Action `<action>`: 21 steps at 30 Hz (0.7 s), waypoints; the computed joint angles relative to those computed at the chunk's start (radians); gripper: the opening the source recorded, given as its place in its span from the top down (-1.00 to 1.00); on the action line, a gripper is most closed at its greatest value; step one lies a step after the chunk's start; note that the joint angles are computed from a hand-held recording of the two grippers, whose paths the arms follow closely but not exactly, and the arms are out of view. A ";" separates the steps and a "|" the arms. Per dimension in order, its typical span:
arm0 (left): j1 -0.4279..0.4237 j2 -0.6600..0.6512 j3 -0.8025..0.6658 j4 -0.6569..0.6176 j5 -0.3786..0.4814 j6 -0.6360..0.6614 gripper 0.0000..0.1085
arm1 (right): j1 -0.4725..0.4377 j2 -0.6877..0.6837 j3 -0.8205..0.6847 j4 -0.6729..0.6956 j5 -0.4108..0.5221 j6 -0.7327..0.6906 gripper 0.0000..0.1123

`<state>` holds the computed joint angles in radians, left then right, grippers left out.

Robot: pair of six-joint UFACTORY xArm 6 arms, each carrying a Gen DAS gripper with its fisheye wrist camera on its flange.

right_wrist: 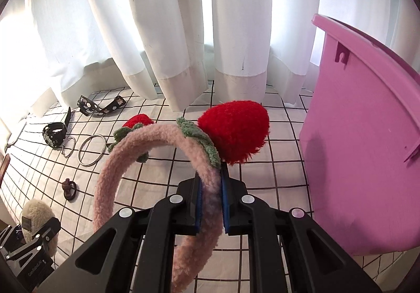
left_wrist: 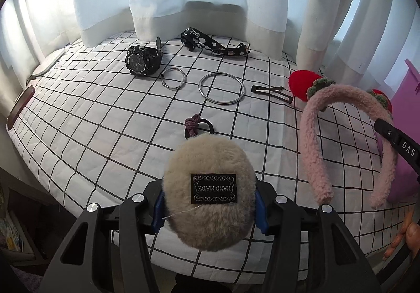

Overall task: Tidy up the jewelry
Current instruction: 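Lift the pom-pom with the left tool while the right tool carries the headband over the basin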

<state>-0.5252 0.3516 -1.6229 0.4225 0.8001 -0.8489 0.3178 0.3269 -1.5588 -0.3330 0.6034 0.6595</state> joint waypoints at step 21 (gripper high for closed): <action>0.050 0.001 -0.282 -0.105 -0.065 0.357 0.07 | 0.038 -0.110 -0.194 -0.197 0.107 0.196 0.79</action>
<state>-0.4756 0.3524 -1.9045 0.3180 0.7353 -0.4921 0.3553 0.2165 -1.7529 -0.5302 0.7103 0.8552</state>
